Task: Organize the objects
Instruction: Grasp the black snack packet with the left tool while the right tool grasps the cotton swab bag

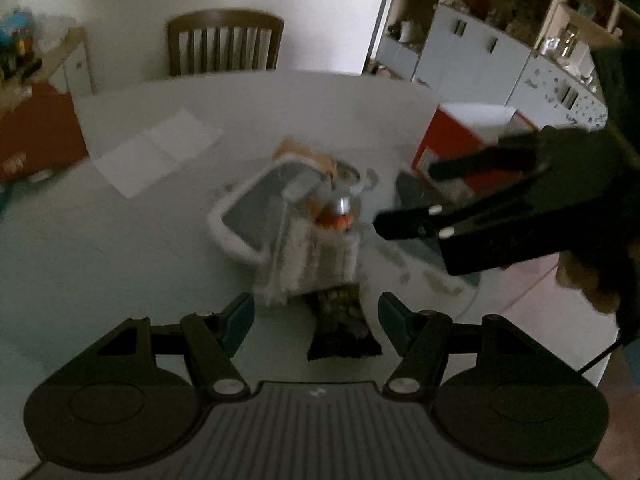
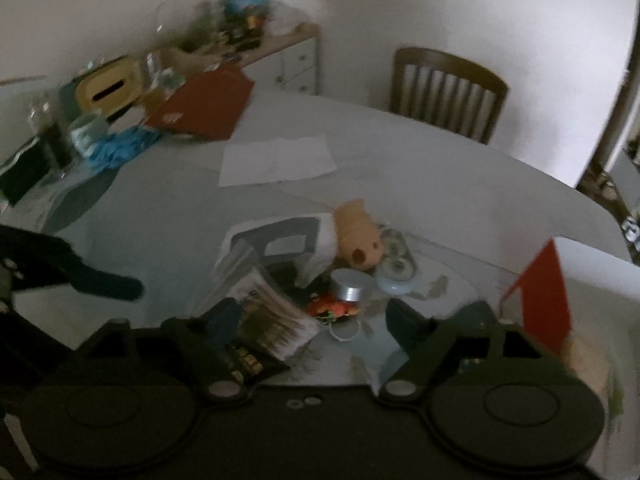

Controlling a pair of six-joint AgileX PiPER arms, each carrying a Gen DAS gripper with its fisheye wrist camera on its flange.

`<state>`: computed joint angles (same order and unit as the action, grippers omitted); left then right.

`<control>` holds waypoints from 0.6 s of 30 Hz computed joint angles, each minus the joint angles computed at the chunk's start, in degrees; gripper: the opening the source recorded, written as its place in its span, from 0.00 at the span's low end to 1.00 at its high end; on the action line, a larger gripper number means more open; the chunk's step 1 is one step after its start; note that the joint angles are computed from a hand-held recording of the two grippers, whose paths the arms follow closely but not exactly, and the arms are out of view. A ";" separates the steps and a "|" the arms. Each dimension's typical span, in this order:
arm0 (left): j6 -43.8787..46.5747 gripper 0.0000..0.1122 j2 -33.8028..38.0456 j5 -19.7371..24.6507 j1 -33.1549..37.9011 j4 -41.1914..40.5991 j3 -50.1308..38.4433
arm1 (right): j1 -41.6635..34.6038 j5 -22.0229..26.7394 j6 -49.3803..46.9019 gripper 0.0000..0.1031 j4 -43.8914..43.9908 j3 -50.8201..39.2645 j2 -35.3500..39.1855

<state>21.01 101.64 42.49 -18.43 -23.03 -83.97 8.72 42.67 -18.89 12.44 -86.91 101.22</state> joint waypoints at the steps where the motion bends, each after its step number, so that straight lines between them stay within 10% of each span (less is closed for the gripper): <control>1: 0.93 0.60 0.65 -1.63 -0.50 -0.55 0.95 | 0.01 0.63 -1.55 0.80 0.67 -0.64 0.70; 18: -7.55 0.60 6.53 -12.96 -7.53 8.31 5.61 | 0.86 10.05 -9.78 0.79 4.07 -13.64 14.49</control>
<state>13.45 108.16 29.54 -25.96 -14.72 -78.36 9.58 52.72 -28.66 16.51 -100.55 115.70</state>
